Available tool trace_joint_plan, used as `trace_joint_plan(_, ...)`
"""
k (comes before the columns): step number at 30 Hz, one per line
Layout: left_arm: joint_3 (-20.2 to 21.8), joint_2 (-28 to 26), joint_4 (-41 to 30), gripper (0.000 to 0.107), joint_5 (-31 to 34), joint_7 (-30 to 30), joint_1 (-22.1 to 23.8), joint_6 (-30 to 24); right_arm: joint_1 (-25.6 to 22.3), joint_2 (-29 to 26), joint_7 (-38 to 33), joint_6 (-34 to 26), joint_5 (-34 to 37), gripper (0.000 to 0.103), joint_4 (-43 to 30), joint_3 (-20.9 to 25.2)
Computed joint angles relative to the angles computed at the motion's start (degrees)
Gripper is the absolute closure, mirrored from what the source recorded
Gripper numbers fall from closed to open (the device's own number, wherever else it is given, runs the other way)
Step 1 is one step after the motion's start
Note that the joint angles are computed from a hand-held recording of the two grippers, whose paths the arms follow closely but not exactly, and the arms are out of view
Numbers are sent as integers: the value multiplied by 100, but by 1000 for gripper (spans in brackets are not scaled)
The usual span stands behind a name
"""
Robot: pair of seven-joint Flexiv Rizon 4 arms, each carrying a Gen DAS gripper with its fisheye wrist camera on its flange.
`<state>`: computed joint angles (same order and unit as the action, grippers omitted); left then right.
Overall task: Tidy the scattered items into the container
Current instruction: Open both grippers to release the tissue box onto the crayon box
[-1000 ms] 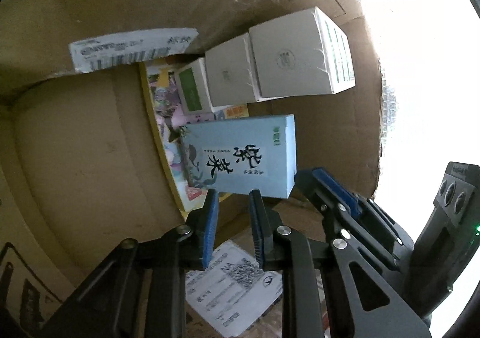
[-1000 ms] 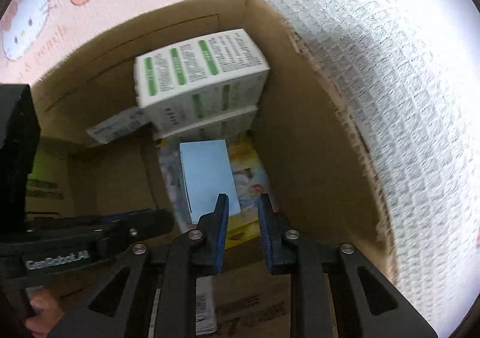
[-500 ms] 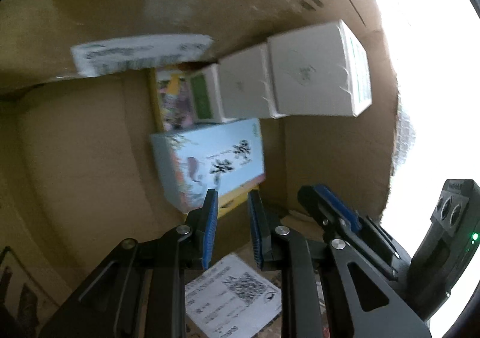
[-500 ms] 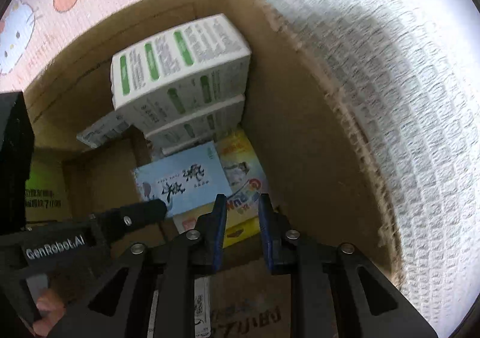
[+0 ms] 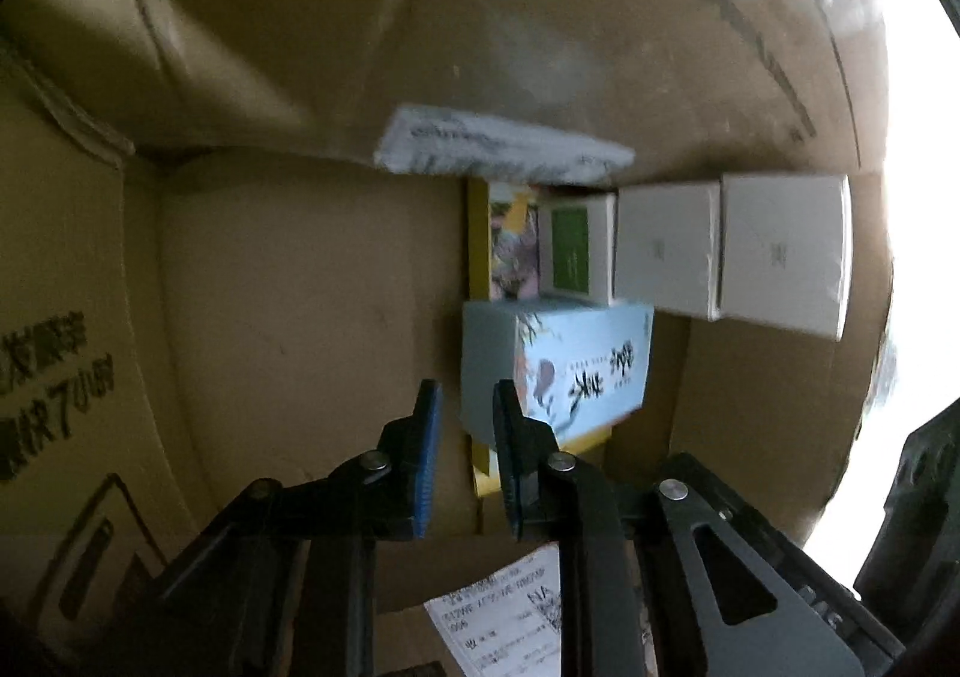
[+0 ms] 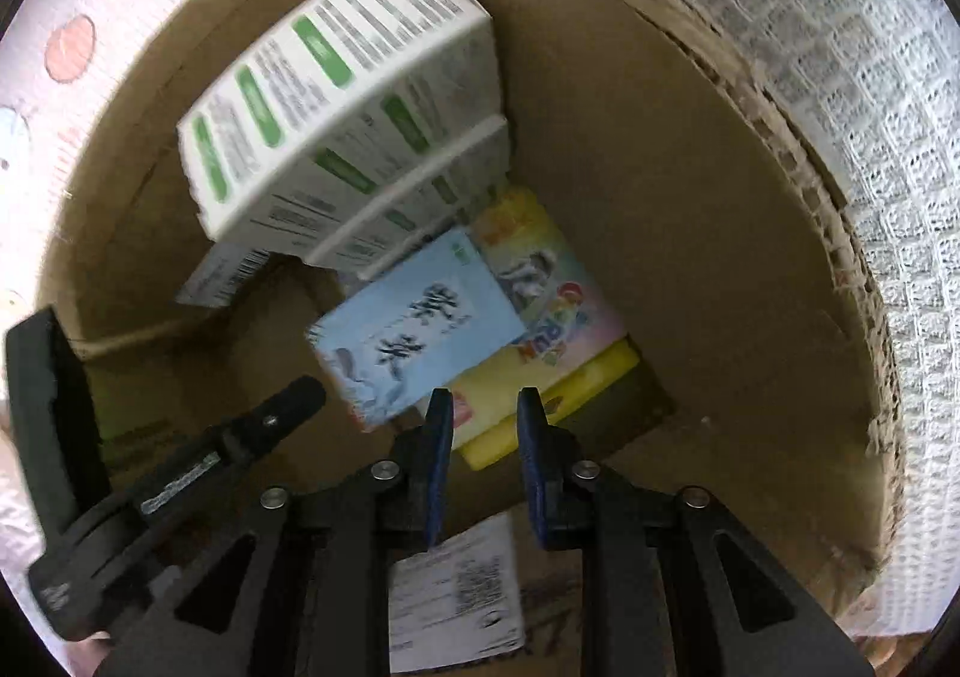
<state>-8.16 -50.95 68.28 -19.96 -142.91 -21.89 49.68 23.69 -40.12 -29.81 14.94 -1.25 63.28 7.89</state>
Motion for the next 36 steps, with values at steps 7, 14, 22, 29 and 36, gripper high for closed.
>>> trace_joint_plan(7, -81, -62, -86, 90, -86, 117, 92, -240, -88, -507, 61, -322, 245, 85, -672, 3)
trace_joint_plan(14, -496, -117, 189, 90, -601, 636, 326, 94, -95, -465, 318, 197, 243, 85, -419, -49)
trace_joint_plan(22, -506, -62, 462, 91, -884, 583, 328, 695, -58, -631, 191, -16, 7, 85, -719, -89)
trace_joint_plan(29, -589, -47, 550, 93, -1074, 632, 396, 875, -66, -794, 142, -247, -54, 85, -1092, -152)
trace_joint_plan(36, -803, -63, 596, 93, -1260, 832, 537, 948, -31, -831, 192, -409, -172, 85, -1292, -248)
